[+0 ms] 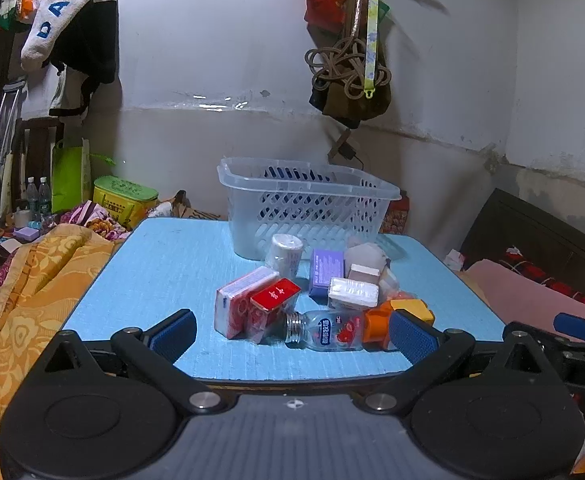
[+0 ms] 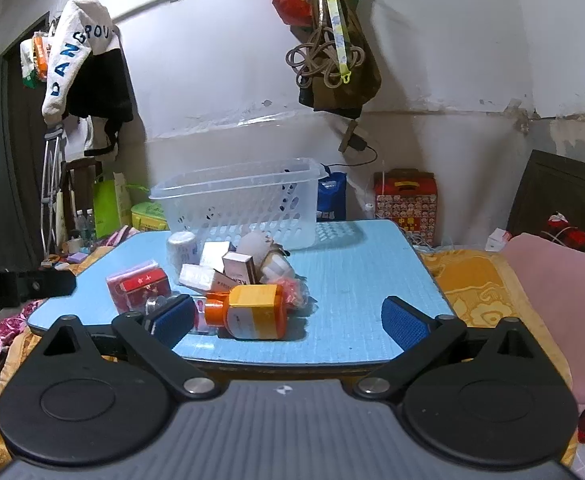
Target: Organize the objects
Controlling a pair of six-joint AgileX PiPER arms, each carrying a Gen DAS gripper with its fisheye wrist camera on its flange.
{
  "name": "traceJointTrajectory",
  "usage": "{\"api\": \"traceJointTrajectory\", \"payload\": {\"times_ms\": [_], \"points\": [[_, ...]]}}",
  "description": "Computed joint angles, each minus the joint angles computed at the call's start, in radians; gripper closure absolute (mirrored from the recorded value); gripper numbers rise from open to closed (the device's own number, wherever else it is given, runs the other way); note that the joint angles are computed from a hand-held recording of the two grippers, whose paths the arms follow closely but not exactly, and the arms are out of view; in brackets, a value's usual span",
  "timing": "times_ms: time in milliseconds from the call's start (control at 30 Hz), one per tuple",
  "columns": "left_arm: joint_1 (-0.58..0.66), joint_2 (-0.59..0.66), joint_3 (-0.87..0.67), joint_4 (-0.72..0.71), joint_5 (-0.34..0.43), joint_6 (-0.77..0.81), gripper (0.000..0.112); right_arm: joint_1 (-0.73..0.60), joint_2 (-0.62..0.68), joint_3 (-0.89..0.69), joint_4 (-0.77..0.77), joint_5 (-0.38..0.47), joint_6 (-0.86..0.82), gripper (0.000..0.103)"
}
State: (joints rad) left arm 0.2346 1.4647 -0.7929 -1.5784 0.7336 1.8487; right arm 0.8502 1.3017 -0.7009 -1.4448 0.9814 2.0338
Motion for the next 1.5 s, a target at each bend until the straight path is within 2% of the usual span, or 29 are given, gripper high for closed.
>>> {"api": "traceJointTrajectory", "payload": {"times_ms": [233, 433, 533, 633, 700, 800, 900, 967, 1067, 1167, 1200, 1233, 1333, 1500], "points": [[-0.020, -0.001, 0.008, -0.007, -0.032, 0.015, 0.009, 0.012, 0.012, -0.006, -0.008, 0.012, 0.004, 0.002], [-0.020, 0.001, -0.025, 0.105, -0.039, -0.108, 0.009, 0.008, 0.004, -0.008, 0.015, 0.010, -0.010, 0.001], [-0.014, 0.007, -0.021, 0.073, -0.024, -0.084, 0.009, 0.006, -0.013, 0.004, 0.008, 0.003, 0.014, 0.000], [-0.017, 0.013, -0.029, 0.072, -0.044, -0.095, 0.009, 0.005, -0.028, 0.016, 0.001, -0.001, 0.037, 0.000], [-0.020, 0.029, -0.063, 0.127, -0.060, -0.168, 0.010, -0.028, -0.046, 0.020, 0.007, -0.060, 0.032, 0.000], [-0.029, 0.077, -0.145, 0.247, -0.059, -0.325, 0.015, -0.128, -0.046, 0.001, 0.029, -0.218, -0.024, 0.000], [-0.087, 0.126, -0.207, 0.326, -0.126, -0.391, 0.018, -0.212, 0.020, -0.067, 0.090, -0.317, -0.177, 0.000], [-0.127, 0.161, -0.247, 0.375, -0.190, -0.422, 0.026, -0.253, 0.089, -0.135, 0.170, -0.327, -0.315, 0.000], [-0.157, 0.228, -0.337, 0.497, -0.234, -0.541, 0.028, -0.311, 0.165, -0.220, 0.266, -0.339, -0.478, 0.001], [-0.141, 0.286, -0.415, 0.552, -0.206, -0.588, 0.032, -0.380, 0.207, -0.270, 0.346, -0.387, -0.611, 0.004], [-0.131, 0.304, -0.437, 0.558, -0.191, -0.594, 0.033, -0.410, 0.217, -0.280, 0.399, -0.426, -0.668, 0.008], [-0.123, 0.325, -0.458, 0.557, -0.181, -0.590, 0.034, -0.440, 0.226, -0.290, 0.471, -0.464, -0.735, 0.013], [-0.112, 0.379, -0.517, 0.577, -0.148, -0.594, 0.038, -0.517, 0.250, -0.311, 0.710, -0.568, -0.949, 0.014], [-0.118, 0.442, -0.576, 0.596, -0.122, -0.585, 0.038, -0.517, 0.309, -0.369, 0.745, -0.574, -1.020, 0.014]]}}
